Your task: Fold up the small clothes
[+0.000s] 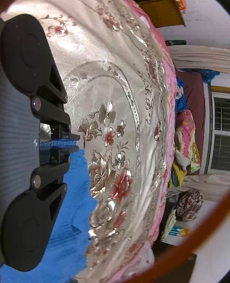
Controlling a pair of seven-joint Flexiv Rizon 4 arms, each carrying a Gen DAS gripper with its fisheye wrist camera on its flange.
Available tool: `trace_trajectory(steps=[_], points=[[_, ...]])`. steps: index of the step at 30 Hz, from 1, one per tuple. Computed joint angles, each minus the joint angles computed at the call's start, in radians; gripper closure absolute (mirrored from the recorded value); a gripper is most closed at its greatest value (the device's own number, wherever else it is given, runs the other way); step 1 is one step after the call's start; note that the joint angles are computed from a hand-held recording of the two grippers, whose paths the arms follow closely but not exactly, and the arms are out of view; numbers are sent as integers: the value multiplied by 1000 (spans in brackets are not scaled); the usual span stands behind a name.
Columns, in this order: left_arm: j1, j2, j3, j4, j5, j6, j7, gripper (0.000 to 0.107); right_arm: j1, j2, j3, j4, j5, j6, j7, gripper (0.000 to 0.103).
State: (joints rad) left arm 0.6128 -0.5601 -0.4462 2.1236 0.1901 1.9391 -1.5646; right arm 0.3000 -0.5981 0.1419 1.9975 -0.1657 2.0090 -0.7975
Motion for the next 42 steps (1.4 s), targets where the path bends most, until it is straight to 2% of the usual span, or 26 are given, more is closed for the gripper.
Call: trace_trajectory(steps=[3,6,9,12,14,17,22,25,27,28,33,38,39,41,42], points=[[34,5,-30,9,6,1,-15,94,27,-8,-31,-38,-12,-81,-16,69],[59,12,-52,18,17,1,-24,94,8,-24,-9,-72,-38,-143,-23,70],[94,21,-87,31,40,10,-33,94,-17,-27,19,-82,-46,-165,-28,95],[129,33,-121,47,68,28,-51,94,-25,-13,23,-62,-28,-104,-34,96],[172,36,-166,63,100,40,-70,93,-7,5,-1,-49,-6,-70,-37,96],[193,41,-189,81,134,50,-91,93,26,22,-47,-40,37,-49,-39,96],[104,70,-101,91,112,-19,-41,93,115,8,-147,-66,69,-184,-36,96],[68,73,-63,102,62,-44,-1,90,151,-2,-178,-60,84,-185,-31,96],[94,70,-87,119,46,-29,-1,88,172,5,-199,-54,94,-183,-32,94],[111,70,-103,127,42,-22,-7,87,155,13,-182,-53,86,-189,-37,90],[137,80,-119,142,63,9,-34,87,199,77,-227,8,93,-163,-81,90],[154,76,-137,149,90,41,-67,87,148,109,-138,27,59,-135,-141,89],[155,75,-134,153,100,53,-76,87,118,103,-96,13,38,-137,-147,89],[133,88,-97,170,105,85,-107,87,15,73,38,-33,-36,-160,-152,87],[137,90,-92,177,121,98,-125,87,-17,55,88,-58,-67,-178,-152,84]])
